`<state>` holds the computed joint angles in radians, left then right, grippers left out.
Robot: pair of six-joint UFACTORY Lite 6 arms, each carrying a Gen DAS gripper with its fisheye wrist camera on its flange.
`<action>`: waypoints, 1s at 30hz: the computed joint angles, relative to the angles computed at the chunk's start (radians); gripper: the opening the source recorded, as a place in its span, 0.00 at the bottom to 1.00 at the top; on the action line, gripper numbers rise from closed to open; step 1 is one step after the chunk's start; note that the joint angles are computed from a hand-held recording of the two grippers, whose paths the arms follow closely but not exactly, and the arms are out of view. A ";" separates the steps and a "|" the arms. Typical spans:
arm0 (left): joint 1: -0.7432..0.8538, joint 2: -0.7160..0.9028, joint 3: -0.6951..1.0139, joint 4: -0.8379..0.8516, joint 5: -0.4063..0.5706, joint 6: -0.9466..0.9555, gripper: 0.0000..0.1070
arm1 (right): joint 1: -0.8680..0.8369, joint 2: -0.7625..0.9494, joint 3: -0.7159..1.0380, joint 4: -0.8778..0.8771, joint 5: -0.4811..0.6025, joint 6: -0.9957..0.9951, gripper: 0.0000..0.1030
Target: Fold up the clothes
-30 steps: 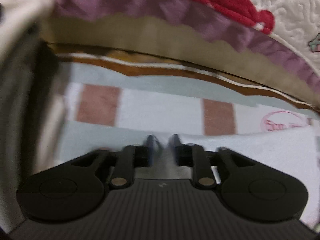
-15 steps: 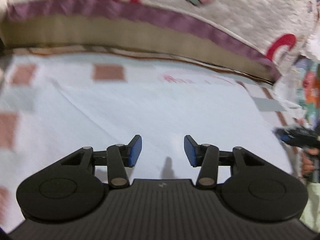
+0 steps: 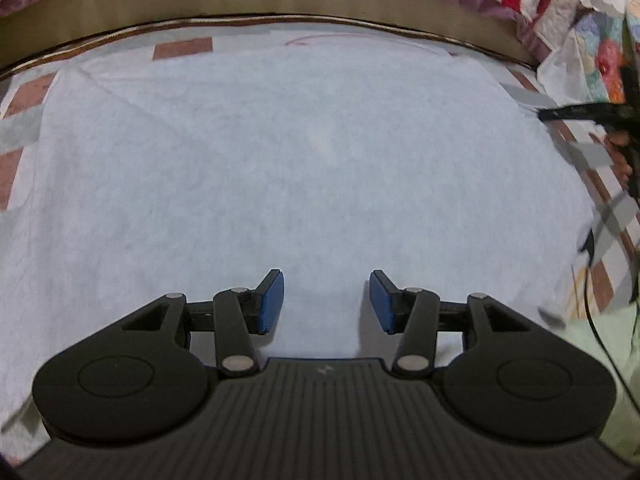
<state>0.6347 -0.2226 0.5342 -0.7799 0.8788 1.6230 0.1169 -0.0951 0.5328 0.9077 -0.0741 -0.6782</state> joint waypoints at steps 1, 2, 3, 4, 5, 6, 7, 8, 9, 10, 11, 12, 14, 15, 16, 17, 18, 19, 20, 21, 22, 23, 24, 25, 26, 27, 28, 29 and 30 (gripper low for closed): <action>0.028 -0.002 0.005 0.017 0.026 0.006 0.44 | 0.018 0.031 0.009 0.055 -0.026 -0.048 0.02; 0.056 -0.004 0.010 0.034 0.051 0.013 0.44 | 0.040 0.055 0.012 0.093 -0.061 -0.075 0.02; 0.084 0.000 0.019 0.051 0.075 0.015 0.45 | 0.070 0.073 0.015 0.166 -0.104 -0.139 0.02; 0.109 0.005 0.026 0.068 0.088 0.018 0.45 | 0.108 0.081 0.016 0.271 -0.159 -0.225 0.04; 0.133 0.011 0.033 0.084 0.099 0.020 0.45 | 0.149 0.088 0.019 0.368 -0.221 -0.301 0.09; 0.155 0.006 0.036 0.101 0.103 0.024 0.45 | 0.191 0.095 0.025 0.453 -0.282 -0.364 0.10; 0.177 0.001 0.040 0.117 0.106 0.029 0.45 | 0.248 0.105 0.036 0.558 -0.379 -0.428 0.10; 0.206 -0.008 0.043 0.131 0.112 0.042 0.45 | 0.304 0.089 0.036 0.663 -0.474 -0.507 0.11; 0.235 -0.012 0.049 0.142 0.117 0.054 0.45 | 0.346 0.030 0.014 0.744 -0.527 -0.565 0.12; 0.265 -0.016 0.056 0.152 0.121 0.067 0.45 | 0.399 -0.070 -0.037 0.810 -0.538 -0.582 0.23; 0.290 -0.025 0.056 0.157 0.104 0.073 0.45 | 0.433 -0.175 -0.087 0.870 -0.507 -0.573 0.30; 0.316 -0.032 0.056 0.161 0.087 0.080 0.46 | 0.471 -0.280 -0.128 0.952 -0.488 -0.592 0.34; 0.363 -0.045 0.053 0.164 0.045 0.099 0.47 | 0.551 -0.488 -0.228 1.130 -0.388 -0.647 0.45; 0.386 -0.048 0.050 0.164 0.020 0.111 0.47 | 0.625 -0.553 -0.268 1.185 -0.383 -0.617 0.46; 0.411 -0.032 0.064 0.169 0.016 0.109 0.47 | 0.708 -0.577 -0.296 1.200 -0.405 -0.547 0.48; 0.441 0.002 0.092 0.173 0.031 0.105 0.47 | 0.797 -0.575 -0.312 1.202 -0.435 -0.454 0.52; 0.465 0.032 0.120 0.177 0.050 0.092 0.47 | 0.854 -0.571 -0.328 1.164 -0.456 -0.359 0.54; 0.488 0.063 0.148 0.182 0.069 0.078 0.47 | 0.905 -0.561 -0.342 1.118 -0.477 -0.262 0.55; 0.506 0.096 0.173 0.182 0.101 0.058 0.47 | 0.956 -0.546 -0.353 1.075 -0.498 -0.166 0.55; 0.523 0.129 0.198 0.182 0.134 0.037 0.47 | 1.007 -0.527 -0.364 1.034 -0.521 -0.068 0.56; 0.540 0.161 0.223 0.183 0.166 0.015 0.47 | 1.056 -0.506 -0.373 0.998 -0.543 0.023 0.46; 0.556 0.193 0.248 0.183 0.198 -0.008 0.48 | 1.096 -0.491 -0.376 0.992 -0.558 0.072 0.02; 0.571 0.225 0.274 0.183 0.230 -0.032 0.53 | 1.143 -0.477 -0.360 0.997 -0.611 0.080 0.05; 0.581 0.260 0.298 0.187 0.255 -0.064 0.54 | 1.180 -0.475 -0.342 1.015 -0.661 0.046 0.04; 0.590 0.294 0.323 0.190 0.279 -0.096 0.54 | 1.186 -0.461 -0.316 1.063 -0.680 -0.029 0.03; 0.600 0.329 0.349 0.193 0.304 -0.128 0.54 | 1.192 -0.438 -0.288 1.110 -0.699 -0.098 0.03; 0.609 0.362 0.374 0.195 0.329 -0.160 0.54 | 1.197 -0.411 -0.258 1.153 -0.720 -0.158 0.03; 0.612 0.360 0.378 0.198 0.315 -0.157 0.53 | 1.186 -0.343 -0.219 1.203 -0.711 -0.240 0.03; 0.612 0.359 0.380 0.206 0.308 -0.162 0.52 | 1.178 -0.261 -0.174 1.255 -0.704 -0.323 0.03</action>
<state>1.2464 0.1367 0.9142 -0.5743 1.1870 1.4614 1.2947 -0.3560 0.3587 2.1624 -0.7783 -1.0008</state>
